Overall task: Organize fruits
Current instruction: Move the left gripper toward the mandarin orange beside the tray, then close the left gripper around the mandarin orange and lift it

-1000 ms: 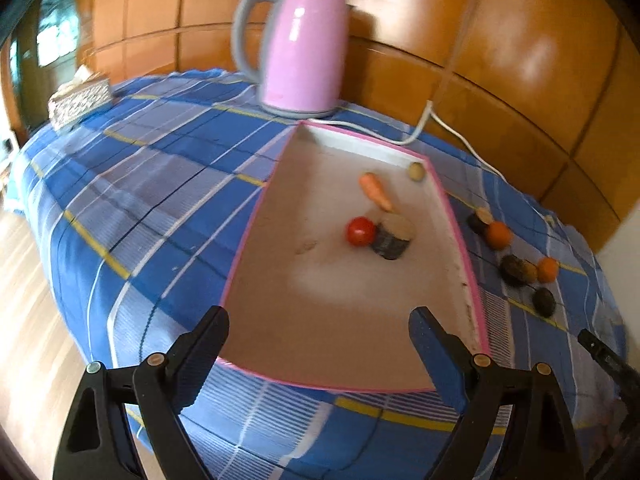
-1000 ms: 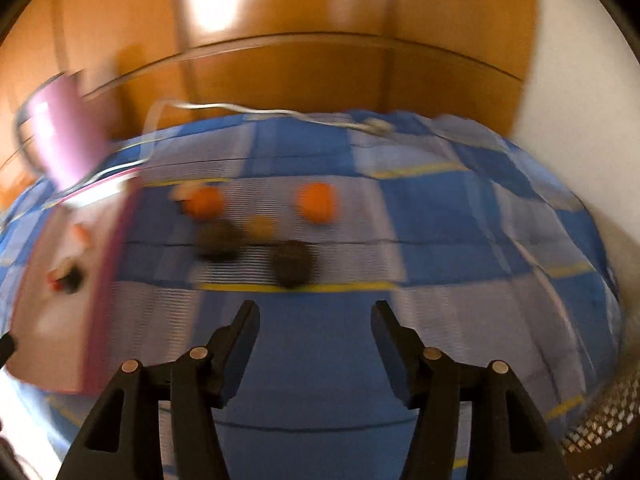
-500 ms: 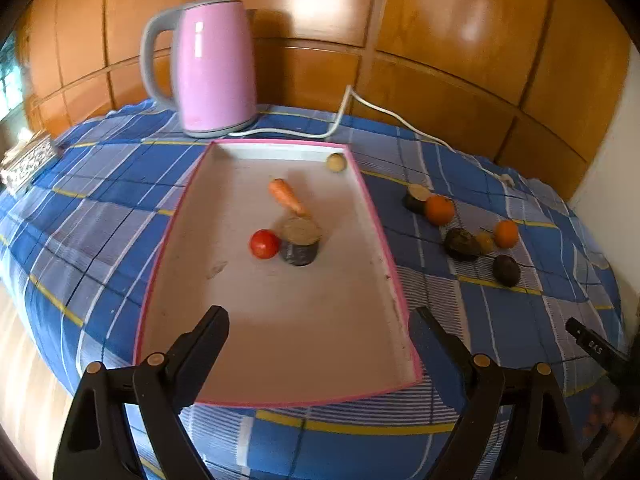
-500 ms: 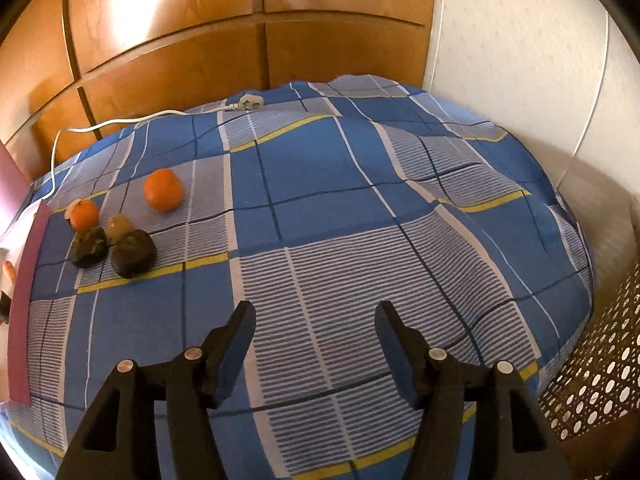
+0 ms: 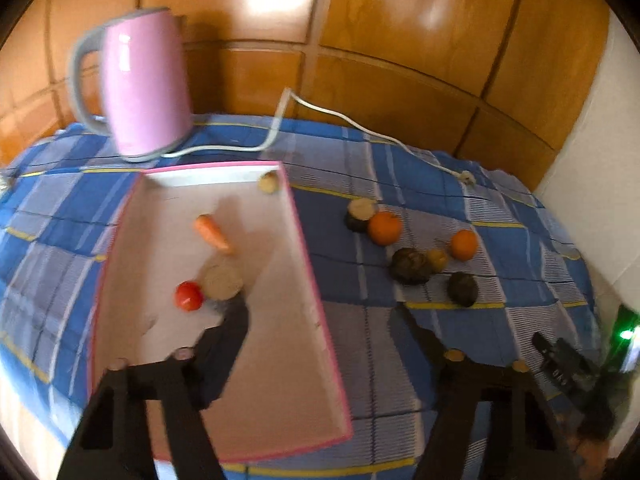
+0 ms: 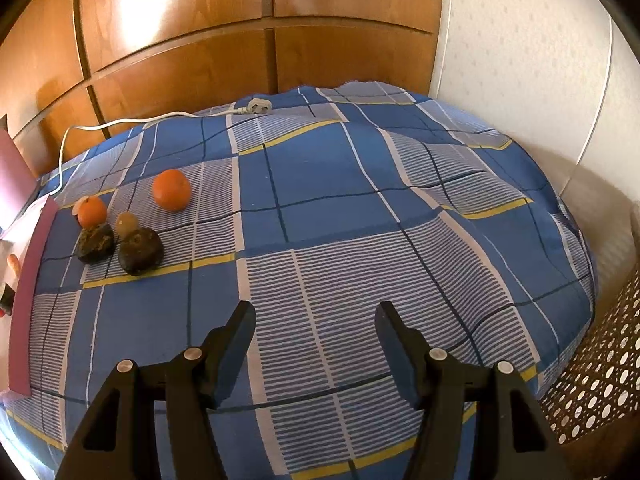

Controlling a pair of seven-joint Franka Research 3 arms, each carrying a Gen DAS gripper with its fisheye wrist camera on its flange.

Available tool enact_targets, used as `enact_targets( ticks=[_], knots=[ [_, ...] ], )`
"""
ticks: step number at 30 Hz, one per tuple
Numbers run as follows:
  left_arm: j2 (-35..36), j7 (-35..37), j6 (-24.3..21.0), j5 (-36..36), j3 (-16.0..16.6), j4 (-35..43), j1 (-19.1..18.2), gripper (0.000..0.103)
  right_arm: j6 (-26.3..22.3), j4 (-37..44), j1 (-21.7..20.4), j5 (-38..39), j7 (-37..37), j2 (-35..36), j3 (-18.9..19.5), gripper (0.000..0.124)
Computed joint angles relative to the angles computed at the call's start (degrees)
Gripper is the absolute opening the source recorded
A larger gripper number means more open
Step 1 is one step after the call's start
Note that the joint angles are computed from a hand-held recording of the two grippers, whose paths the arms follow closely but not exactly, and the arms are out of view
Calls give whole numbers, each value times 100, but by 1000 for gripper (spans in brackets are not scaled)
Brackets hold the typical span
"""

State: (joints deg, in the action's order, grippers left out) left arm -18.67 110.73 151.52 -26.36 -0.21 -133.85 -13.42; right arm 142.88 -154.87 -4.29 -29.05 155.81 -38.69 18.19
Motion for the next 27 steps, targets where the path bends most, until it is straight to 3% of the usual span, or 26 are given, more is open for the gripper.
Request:
enact_targets(
  ticks=[2,8,14,16,18,25,27],
  knots=[
    [220,132,-256,-154,51,306,-81,48,1,2,1,-10,-2,7,-3,63],
    [965,625,-874,-558,-195,1225,31,33,46,23,-11,-49,-57,35,-27,63],
    [1814,133,-1462,-331,-686,2168,348,35,105,73,-32,-86,-128,89,-52,63],
    [2142,-259,-1515,-174,-833,2459,416,47,127,82,-43,-89,-146,108,-62,63],
    [2382,-709,-1446,64,-952,2648,463,69,156,86,-44,-78,-165,124,-79,63],
    [3221,-2065,-1449,1283,-1178,3334,438,66,226,57,-56,-9,-294,127,-130,64],
    [3367,-2171,-1512,1427,-1250,3454,474,47,241,42,-53,36,-320,145,-143,64]
  ],
)
